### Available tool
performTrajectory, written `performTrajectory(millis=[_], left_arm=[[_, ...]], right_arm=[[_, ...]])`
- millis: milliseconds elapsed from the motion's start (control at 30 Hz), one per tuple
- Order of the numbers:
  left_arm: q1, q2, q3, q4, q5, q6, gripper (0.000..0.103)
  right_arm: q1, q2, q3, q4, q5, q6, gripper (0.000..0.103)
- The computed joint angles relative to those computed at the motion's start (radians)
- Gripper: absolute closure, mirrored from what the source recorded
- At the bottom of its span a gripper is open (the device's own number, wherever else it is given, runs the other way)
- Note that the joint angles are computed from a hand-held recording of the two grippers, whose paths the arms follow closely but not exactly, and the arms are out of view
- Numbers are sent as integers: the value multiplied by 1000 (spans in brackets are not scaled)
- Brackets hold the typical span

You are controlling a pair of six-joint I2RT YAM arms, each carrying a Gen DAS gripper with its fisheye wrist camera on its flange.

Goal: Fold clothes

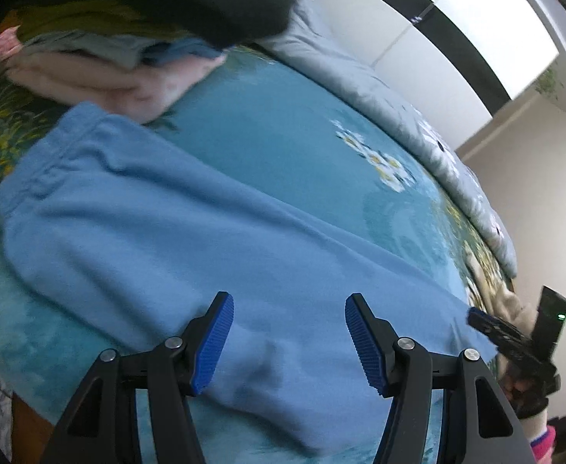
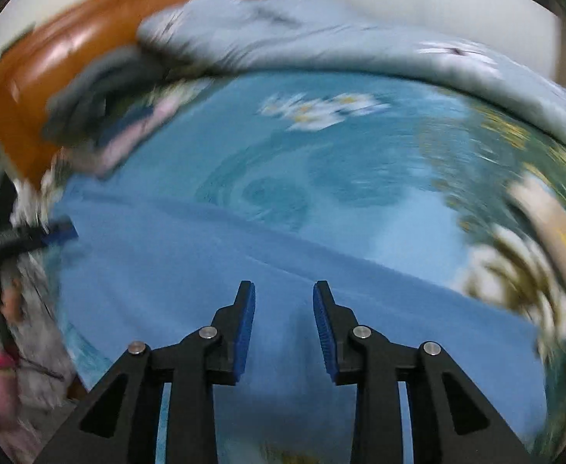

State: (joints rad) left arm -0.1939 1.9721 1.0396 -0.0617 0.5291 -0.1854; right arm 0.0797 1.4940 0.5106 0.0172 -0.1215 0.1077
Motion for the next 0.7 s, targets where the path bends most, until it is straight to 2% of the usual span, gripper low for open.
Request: performTrajectory(millis=[167, 333, 367, 400, 433, 467, 500, 700], left_arm=[[56, 17, 16, 5, 18, -3, 39], [65, 49, 39, 12, 33, 3, 39], [65, 58, 46, 10, 34, 6, 39], [64, 65, 52, 9, 35, 9, 39], [63, 72, 57, 7, 36, 10, 39], [62, 78, 60, 6, 36, 11, 39], [62, 84, 62, 7, 37, 9, 39], [64, 88, 58, 22, 50, -7, 39]], right_arm=[[-25, 155, 95, -30, -21, -127, 59], [-33, 176, 121, -73, -33, -192, 59], [-24, 170, 120, -81, -21, -193, 63], [-13, 162, 115, -80, -4, -192, 74], [-4, 154, 109, -79, 11, -188, 80], [6, 146, 103, -78, 26, -184, 92], [11, 130, 92, -77, 25, -179, 97], [30, 29, 65, -71, 79, -157, 101]])
